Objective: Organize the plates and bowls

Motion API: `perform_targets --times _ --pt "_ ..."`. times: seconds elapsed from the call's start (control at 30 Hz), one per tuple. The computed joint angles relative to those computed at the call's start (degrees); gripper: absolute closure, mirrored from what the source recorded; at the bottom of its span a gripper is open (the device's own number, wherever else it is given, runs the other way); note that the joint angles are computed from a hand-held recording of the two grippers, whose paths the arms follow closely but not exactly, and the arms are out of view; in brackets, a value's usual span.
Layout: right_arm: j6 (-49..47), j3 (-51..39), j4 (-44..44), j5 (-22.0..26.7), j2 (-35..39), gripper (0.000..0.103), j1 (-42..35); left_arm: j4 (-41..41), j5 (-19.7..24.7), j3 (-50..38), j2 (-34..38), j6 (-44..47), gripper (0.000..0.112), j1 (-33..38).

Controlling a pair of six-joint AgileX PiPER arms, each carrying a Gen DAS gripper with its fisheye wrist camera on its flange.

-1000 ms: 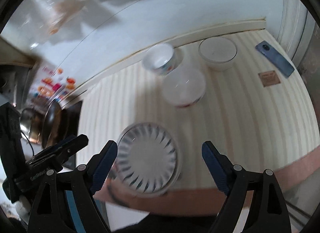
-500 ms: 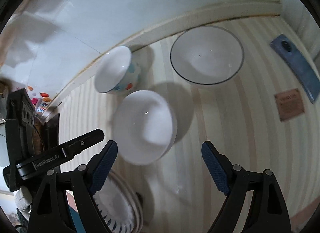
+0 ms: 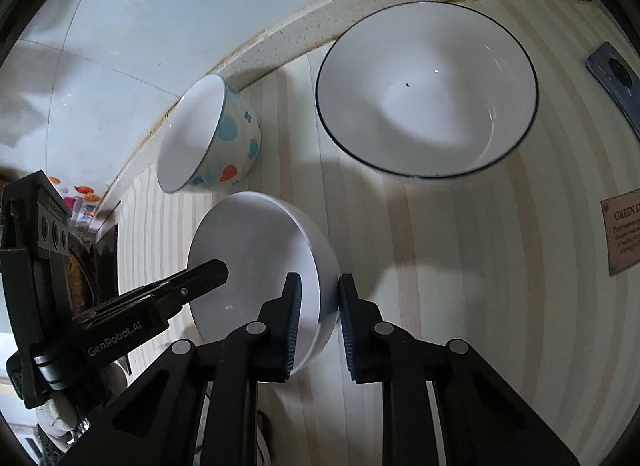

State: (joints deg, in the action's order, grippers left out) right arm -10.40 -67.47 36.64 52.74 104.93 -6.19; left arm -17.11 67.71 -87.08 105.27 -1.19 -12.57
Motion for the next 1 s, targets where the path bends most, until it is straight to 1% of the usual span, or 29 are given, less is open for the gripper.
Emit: perform_targets --times 0.07,0.2,0.27,0.4,0.53,0.67,0.83,1.0 --pt "-1.16 0.92 0.41 0.31 -0.98 0.082 -0.39 1.04 -0.54 1.23 -1.57 -1.02 0.096 -0.97" --pt "-1.64 1.69 -1.19 3.02 -3.82 0.082 -0.57 1.09 -0.63 5.64 -6.32 -1.82 0.096 -2.29" --pt "-2.58 3.35 -1.86 4.49 -6.56 0.082 -1.24 0.45 -0.34 7.53 -8.27 -2.06 0.096 -2.93" --pt "-5.07 7.64 -3.14 8.69 -12.81 0.082 -4.37 -0.41 0.11 11.35 -12.44 -3.59 0.096 -5.26" --pt "-6.79 12.12 -4.05 11.40 -18.17 0.082 -7.08 -0.16 0.28 15.00 -16.88 -5.42 0.096 -8.65" --pt "-9.34 17.20 -4.21 14.13 -22.12 0.082 -11.91 0.00 0.36 18.20 -19.66 -7.59 0.096 -12.48" --pt "-12.01 22.38 -3.94 14.66 -23.83 0.082 -16.50 0.22 0.02 20.77 -20.10 -9.06 0.096 -15.80" --pt "-14.04 24.72 -3.98 13.83 -22.53 0.082 -18.50 2.54 -1.30 21.74 -19.53 -11.08 0.096 -19.02"
